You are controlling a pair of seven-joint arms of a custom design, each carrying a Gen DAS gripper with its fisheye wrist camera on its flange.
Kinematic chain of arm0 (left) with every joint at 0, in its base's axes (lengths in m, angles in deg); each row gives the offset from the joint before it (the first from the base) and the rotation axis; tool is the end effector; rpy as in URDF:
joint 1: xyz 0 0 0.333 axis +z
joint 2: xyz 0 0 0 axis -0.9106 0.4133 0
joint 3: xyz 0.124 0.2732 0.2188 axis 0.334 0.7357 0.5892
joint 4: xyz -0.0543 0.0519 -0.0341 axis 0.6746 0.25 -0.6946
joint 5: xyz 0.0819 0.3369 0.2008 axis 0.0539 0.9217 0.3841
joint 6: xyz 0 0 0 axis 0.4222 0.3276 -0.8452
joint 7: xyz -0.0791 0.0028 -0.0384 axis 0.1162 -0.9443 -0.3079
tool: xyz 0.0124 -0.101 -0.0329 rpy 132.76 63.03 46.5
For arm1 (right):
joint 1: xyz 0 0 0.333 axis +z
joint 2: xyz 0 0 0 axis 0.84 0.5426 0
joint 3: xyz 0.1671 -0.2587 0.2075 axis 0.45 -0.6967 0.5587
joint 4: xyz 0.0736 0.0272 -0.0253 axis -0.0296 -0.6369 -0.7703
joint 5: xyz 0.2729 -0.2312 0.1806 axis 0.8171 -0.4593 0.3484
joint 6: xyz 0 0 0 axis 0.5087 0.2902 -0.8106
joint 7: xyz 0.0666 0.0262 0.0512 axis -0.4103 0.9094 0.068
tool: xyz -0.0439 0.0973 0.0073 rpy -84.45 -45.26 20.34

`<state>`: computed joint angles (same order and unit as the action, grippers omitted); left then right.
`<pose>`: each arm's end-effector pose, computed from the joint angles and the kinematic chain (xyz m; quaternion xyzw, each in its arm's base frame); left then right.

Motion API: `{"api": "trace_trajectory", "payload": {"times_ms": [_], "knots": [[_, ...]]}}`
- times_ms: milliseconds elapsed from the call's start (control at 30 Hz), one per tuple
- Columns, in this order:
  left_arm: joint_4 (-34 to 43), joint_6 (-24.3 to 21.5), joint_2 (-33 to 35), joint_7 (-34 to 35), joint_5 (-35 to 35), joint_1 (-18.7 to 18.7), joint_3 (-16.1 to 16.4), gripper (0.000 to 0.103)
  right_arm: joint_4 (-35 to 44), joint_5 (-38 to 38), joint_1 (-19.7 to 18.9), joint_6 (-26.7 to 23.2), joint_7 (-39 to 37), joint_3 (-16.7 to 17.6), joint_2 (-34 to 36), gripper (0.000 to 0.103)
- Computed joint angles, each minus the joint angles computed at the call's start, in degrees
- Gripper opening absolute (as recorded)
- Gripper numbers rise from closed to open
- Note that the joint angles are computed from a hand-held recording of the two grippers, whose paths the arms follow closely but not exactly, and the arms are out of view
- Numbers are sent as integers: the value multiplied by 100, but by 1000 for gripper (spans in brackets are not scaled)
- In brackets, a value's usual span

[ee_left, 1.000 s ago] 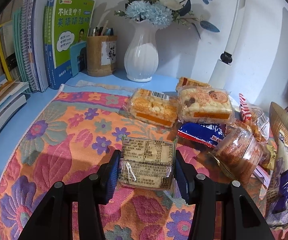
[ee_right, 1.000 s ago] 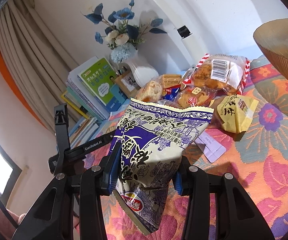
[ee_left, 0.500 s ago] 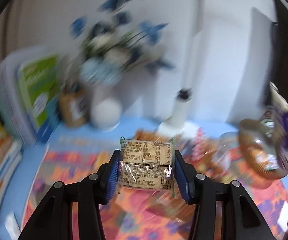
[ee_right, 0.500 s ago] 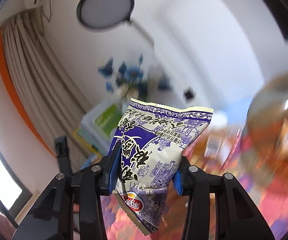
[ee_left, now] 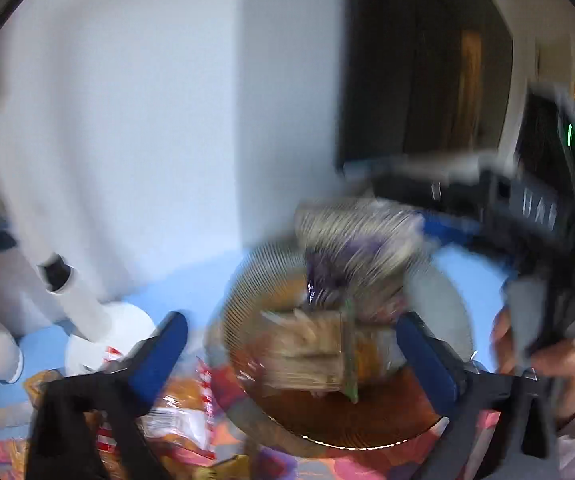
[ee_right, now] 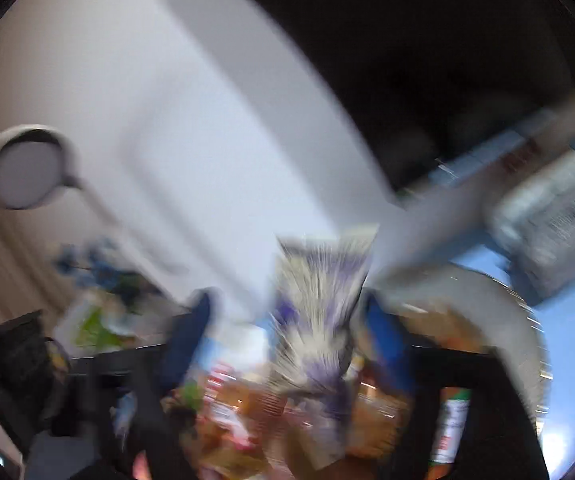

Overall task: Organize snacks
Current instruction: 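Carry both packs over the amber bowl and open both grippers, then move both tools back over the remaining snacks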

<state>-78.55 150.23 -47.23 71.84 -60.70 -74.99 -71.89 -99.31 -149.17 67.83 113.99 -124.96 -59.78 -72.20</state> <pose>0.6084 -0.2395 0.6073 -0.2308 0.8846 -0.3917 0.1038 0.4542 0.2081 0.5999 -0.3075 0.7637 -0.2710 0.4987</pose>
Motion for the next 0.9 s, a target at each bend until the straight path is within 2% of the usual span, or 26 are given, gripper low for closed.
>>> {"api": "trace_trajectory", "payload": {"times_ms": [33, 100, 267, 333, 533, 600, 667, 733, 833, 900], "knots": [[-94, 203, -9, -73, 179, -64, -6, 103, -133, 418, 38, -126, -309, -32, -80, 89], [-191, 465, 1, -114, 321, -101, 1, 103, -313, 498, 17, -419, -319, 87, -277, 89], [390, -41, 291, -721, 348, 170, 184, 103, -322, 670, 76, -871, -510, 331, -513, 89], [540, 28, 351, -877, 368, 288, 238, 103, -169, 765, 138, -996, -699, 416, -421, 89], [781, 679, 631, -1407, 984, 641, 528, 103, 850, 516, 609, -1265, -1010, 701, 615, 95], [710, 1100, 717, -1741, 1427, 719, 726, 103, 1192, 342, 833, -1184, -1058, 701, 1053, 95], [585, 1455, 793, -2274, 1953, 741, 947, 103, 1623, 315, 1079, -1122, -1425, 690, 1627, 95], [652, 1288, 922, -2308, 1856, 1032, 908, 103, 1959, 535, 1289, -1021, -1936, 634, 2112, 95], [895, 627, 1200, -2351, 1457, 1481, 834, 103, 2414, 1148, 1520, -940, -2770, 552, 2757, 94], [837, 636, 1279, -2485, 1453, 1565, 860, 103, 2557, 1455, 1604, -806, -2989, 461, 3030, 94]]}}
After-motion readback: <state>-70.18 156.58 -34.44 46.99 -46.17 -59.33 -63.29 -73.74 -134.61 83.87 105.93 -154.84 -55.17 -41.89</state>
